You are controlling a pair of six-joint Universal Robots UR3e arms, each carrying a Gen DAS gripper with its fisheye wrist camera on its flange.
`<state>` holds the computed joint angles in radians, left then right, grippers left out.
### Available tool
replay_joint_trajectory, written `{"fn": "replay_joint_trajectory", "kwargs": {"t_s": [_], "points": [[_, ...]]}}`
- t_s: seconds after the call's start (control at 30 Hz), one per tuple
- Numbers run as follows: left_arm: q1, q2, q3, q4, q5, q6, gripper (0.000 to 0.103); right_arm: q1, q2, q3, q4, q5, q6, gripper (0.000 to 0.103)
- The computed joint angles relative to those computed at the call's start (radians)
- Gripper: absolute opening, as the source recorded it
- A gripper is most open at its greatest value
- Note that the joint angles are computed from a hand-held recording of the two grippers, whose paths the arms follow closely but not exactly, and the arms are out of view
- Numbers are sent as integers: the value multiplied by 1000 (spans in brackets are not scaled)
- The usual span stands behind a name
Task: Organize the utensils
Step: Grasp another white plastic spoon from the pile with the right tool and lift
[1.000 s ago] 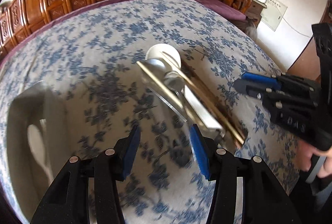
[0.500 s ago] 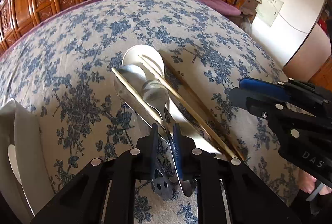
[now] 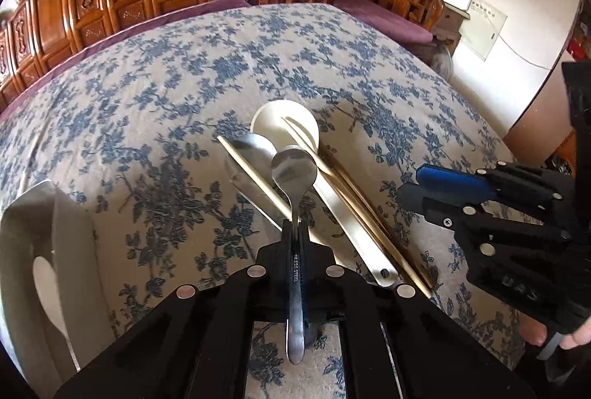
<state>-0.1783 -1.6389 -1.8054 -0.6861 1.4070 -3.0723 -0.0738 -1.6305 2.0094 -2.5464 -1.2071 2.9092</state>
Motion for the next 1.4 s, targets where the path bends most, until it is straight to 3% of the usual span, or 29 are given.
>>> {"fn": "replay_joint_trajectory", "kwargs": {"t_s": [0.47, 0.6, 0.67, 0.93, 1.4], "points": [[78, 184, -53, -62, -25, 31, 2, 11, 11, 3, -13, 123, -12, 27], [93, 192, -60, -64, -37, 36, 2, 48, 68, -35, -21, 111, 15, 27], [98, 196, -64, -65, -42, 37, 2, 65, 97, -55, -26, 95, 28, 21], [123, 228, -87, -68, -66, 46, 2, 98, 181, -106, -31, 35, 73, 21], [144, 253, -100, -80, -84, 56, 2, 30, 208, -96, 9, 154, 101, 20]]}}
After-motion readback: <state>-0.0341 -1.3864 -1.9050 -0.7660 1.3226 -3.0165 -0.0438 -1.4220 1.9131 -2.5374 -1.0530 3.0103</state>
